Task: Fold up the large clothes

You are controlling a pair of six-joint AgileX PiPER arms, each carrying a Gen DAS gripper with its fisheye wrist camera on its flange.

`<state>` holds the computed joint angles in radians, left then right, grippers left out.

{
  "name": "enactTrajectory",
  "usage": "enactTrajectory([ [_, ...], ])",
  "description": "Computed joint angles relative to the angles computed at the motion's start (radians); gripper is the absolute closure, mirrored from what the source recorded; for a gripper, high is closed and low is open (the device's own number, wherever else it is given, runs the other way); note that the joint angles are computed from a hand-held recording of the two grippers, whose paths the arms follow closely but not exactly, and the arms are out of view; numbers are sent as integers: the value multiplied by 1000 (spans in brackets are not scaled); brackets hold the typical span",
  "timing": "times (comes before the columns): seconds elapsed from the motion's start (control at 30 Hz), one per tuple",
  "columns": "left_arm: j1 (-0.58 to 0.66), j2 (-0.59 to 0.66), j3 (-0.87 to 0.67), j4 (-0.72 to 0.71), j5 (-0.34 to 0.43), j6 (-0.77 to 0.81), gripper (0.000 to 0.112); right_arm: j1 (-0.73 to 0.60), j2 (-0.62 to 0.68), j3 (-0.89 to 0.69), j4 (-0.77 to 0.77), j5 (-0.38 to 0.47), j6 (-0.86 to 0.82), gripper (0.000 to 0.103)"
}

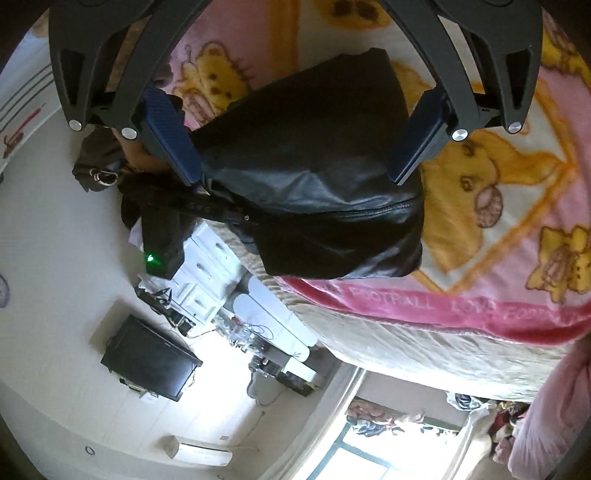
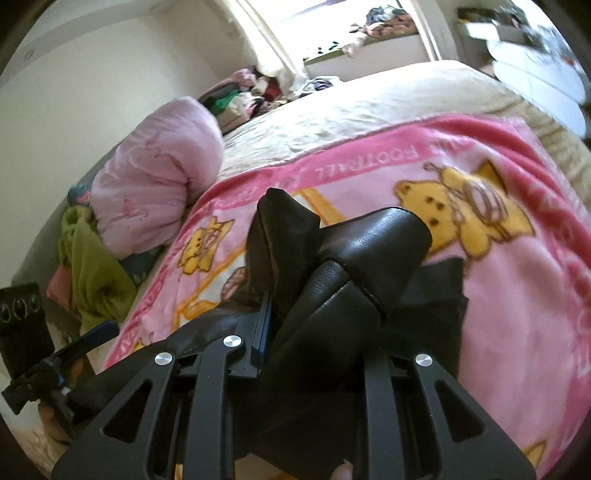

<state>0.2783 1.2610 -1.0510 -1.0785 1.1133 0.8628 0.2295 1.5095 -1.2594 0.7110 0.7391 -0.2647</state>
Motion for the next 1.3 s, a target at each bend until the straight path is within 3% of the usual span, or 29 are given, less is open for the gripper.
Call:
enactTrajectory([
  [0.23,-111,44,8,172,-164,-102,18,-64,-21,122,112,-34,-116,83],
  [0.37,-177,123,6,280,-212,-158,18,-85,-15,145,132,-27,-111,79],
  [0.4,-189,144,6,287,-206,-156,18,-92,-8,140,138,-6,-102,75],
  [0.47,-213,166,27,295,-222,-151,18,-91,5,119,92,27,-24,53],
  [0.5,-223,168,37,301,-234,-150,19,-98,11,110,95,53,1,34],
  [0.53,-227,169,42,304,-239,-151,19,-104,17,100,106,75,14,27],
  [0.63,-236,165,60,300,-254,-141,19,-91,24,51,31,112,142,25],
  [0.77,-258,149,74,324,-289,-152,19,52,93,-119,-308,180,459,21],
  [0.8,-269,145,74,337,-300,-160,19,97,106,-150,-400,182,538,30],
  [0.83,-280,141,74,349,-307,-171,19,139,113,-173,-484,181,591,66],
  [0.9,-304,130,65,383,-320,-200,19,194,92,-184,-567,136,592,81],
  [1.03,-271,96,38,329,-293,-146,19,159,12,-157,-517,57,464,83],
  [1.1,-299,94,14,376,-325,-184,19,116,-7,-113,-502,26,427,83],
  [1.17,-348,120,-1,446,-357,-233,19,56,-2,-48,-442,-6,371,83],
  [1.3,-395,202,-1,440,-355,-221,19,-11,-8,120,-358,-92,316,78],
])
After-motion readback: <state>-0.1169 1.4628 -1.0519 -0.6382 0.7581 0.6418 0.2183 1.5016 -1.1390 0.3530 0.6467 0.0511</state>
